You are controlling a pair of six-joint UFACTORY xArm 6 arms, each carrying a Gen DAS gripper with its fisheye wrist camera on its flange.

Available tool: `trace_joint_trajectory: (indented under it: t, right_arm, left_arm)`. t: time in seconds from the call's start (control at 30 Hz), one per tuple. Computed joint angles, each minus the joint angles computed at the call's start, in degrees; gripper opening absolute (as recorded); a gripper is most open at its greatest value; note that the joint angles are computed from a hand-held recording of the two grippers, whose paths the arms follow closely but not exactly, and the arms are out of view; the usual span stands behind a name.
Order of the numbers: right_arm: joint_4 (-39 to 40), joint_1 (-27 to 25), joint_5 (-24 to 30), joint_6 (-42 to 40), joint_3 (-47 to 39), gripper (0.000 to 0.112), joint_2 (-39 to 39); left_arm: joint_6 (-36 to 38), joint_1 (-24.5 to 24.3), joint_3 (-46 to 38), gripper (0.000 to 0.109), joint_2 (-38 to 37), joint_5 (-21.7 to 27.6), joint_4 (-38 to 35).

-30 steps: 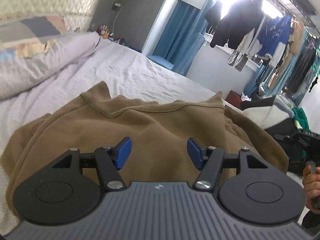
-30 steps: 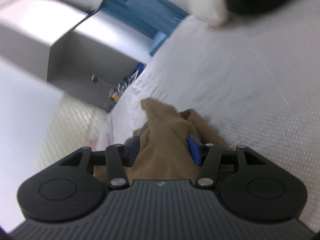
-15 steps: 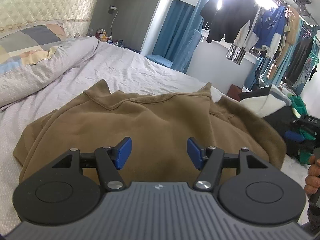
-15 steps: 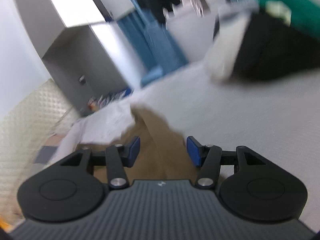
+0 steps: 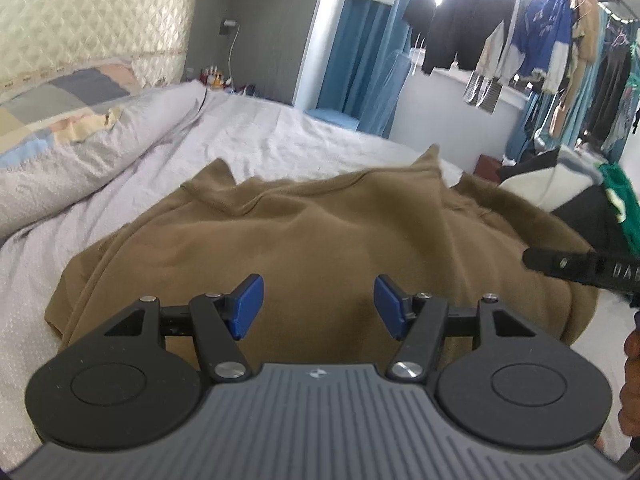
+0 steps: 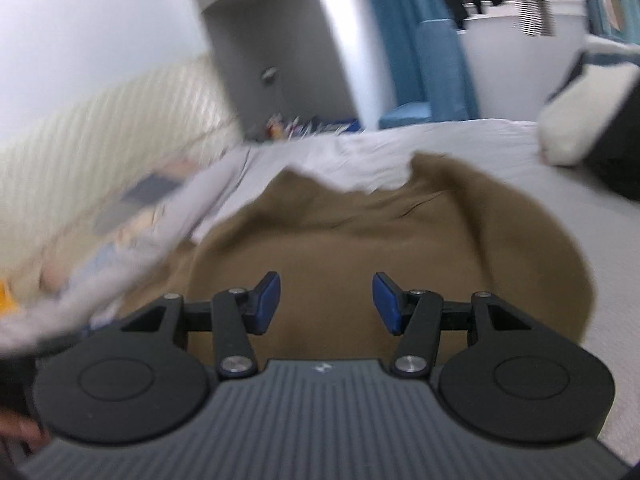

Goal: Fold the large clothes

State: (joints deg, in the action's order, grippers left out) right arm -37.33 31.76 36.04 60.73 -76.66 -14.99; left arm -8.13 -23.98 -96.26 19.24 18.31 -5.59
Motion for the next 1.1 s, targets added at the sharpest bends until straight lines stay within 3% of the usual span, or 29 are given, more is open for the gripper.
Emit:
trace_joint_trajectory:
  t: [0.1, 0.53, 0.8, 0.97, 1.1]
  right_arm:
    - [5.5, 0.4, 2.5, -6.1, -2.3, 0.054, 3.3]
    - [8.3, -1.0, 2.2, -10.1, -6.3, 0.054, 9.2]
    - [1.5, 0.0, 1.5, -3.1, -4.8, 0.053, 8.3]
    - [-1.6, 3.3, 5.5, -0.3, -3.3, 0.053, 5.1]
    - [-0.9, 5.5, 6.4, 3.0, -0.2, 0.053, 1.2]
  left_arm:
    - [0.7, 0.3, -2.4, 0.067, 2.3, 1.6, -0.6]
    - [-5.7, 0.4, -25.3, 0.071, 17.8, 14.4, 6.5]
    - [-11.4, 0.8, -8.5, 0.071, 8.8, -0.5, 5.1]
    - [-20.9, 0.6, 0.5, 0.071, 1.0, -0.9, 12.6]
    - [-23.2, 0.7, 8.7, 0.071, -4.8, -2.1, 7.2]
